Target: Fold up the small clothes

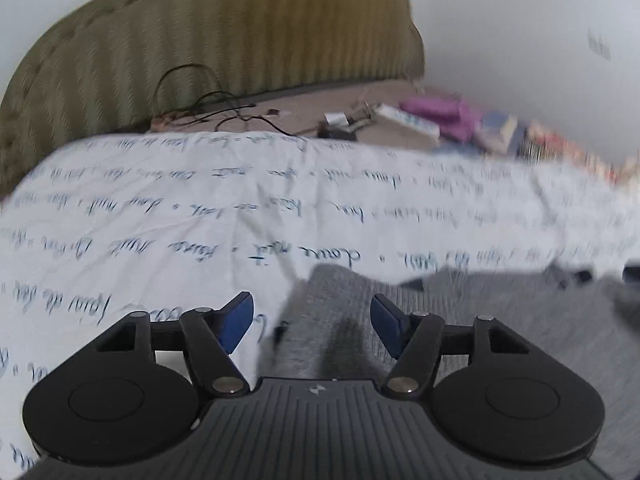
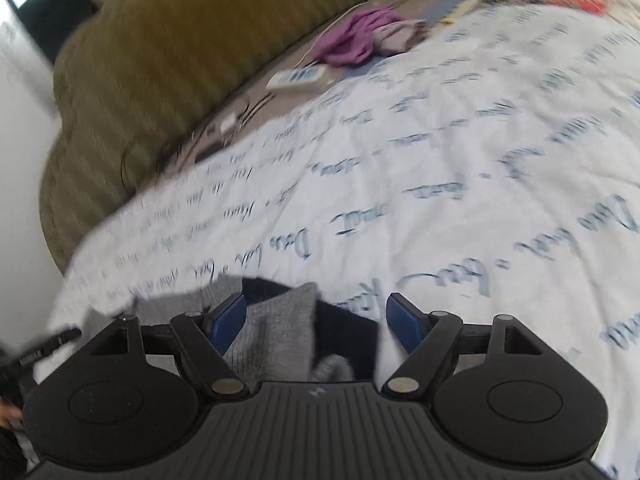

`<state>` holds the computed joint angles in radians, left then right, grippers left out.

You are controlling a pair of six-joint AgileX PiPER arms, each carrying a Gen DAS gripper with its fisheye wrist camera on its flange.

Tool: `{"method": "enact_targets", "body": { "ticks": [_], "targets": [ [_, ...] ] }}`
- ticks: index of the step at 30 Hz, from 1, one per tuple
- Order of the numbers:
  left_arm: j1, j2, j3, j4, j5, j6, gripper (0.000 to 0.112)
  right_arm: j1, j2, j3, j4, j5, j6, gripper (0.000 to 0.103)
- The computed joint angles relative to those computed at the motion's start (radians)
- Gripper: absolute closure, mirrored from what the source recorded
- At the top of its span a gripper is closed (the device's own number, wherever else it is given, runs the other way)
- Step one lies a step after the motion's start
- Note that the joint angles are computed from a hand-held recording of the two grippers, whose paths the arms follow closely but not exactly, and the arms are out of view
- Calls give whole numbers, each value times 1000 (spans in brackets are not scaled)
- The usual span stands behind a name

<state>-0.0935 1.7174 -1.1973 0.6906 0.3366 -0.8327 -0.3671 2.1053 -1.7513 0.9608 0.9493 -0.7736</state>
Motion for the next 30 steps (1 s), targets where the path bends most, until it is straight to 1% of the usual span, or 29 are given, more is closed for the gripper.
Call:
{"method": "enact_targets", "body": {
  "ticks": [1, 2, 3, 5, 7, 8, 9, 11, 12, 14, 15, 16, 17, 19, 20, 21, 22, 23, 25, 26, 27, 28, 29, 30],
  "targets": [
    [-28, 32, -30, 73, 48, -30, 44, 21, -5, 8, -9, -20, -19, 26],
    [-51, 59, -53, 127, 88, -49, 44, 41, -10, 13, -22, -33, -44, 35],
    [-66, 81, -71, 162, 116, -59, 44, 58, -11, 8, -45, -31, -53, 59],
    [-72, 112, -106, 140, 145, -17, 47, 91, 9, -46, -133, 1, -20, 80],
    [-66, 130, -138, 51, 164, 64, 78, 104, 1, -36, -152, -7, -34, 88],
    [-64, 136, -150, 10, 173, 98, 88, 103, 0, -36, -149, 0, -38, 96],
    [-66, 138, -159, 10, 180, 98, 104, 100, -11, -21, -135, -12, -42, 97],
    [-79, 123, -149, 70, 179, 25, 104, 74, -31, 9, -55, -22, -87, 98],
    [-82, 109, -137, 109, 169, -25, 105, 54, -47, 34, 10, -31, -123, 98],
    [-77, 77, -119, 146, 141, -91, 105, 19, -56, 42, 97, -25, -143, 98],
    [-74, 64, -104, 204, 128, -160, 105, 9, -51, 38, 122, -29, -138, 98],
    [-76, 72, -115, 230, 140, -191, 105, 4, -36, 19, 125, -32, -115, 98],
    [-72, 92, -134, 222, 155, -186, 105, 7, -20, 8, 114, -49, -93, 98],
    [-74, 157, -188, 190, 227, -153, 105, 27, 23, -22, 35, -88, -18, 98],
    [-78, 186, -203, 191, 252, -142, 105, 39, 40, -22, 1, -108, 9, 98],
    [-87, 195, -194, 219, 259, -162, 104, 44, 48, -1, 7, -129, 3, 98],
    [-102, 188, -170, 288, 259, -222, 101, 43, 36, 45, 53, -151, -30, 98],
    [-110, 172, -151, 323, 253, -256, 96, 35, 22, 78, 101, -161, -46, 97],
    [-105, 121, -113, 337, 227, -282, 83, 8, 12, 78, 118, -119, 14, 92],
    [-104, 87, -86, 354, 228, -315, 76, -13, -1, 84, 123, -93, 42, 89],
    [-101, 42, -48, 381, 220, -365, 66, -38, -25, 107, 138, -67, 41, 84],
    [-94, -19, 8, 414, 207, -434, 60, -69, -55, 142, 165, -36, 17, 79],
    [-81, -87, 68, 416, 179, -477, 59, -111, -95, 196, 200, 7, -22, 64],
    [-62, -164, 137, 403, 137, -513, 59, -153, -142, 260, 230, 48, -67, 41]
  ]
}}
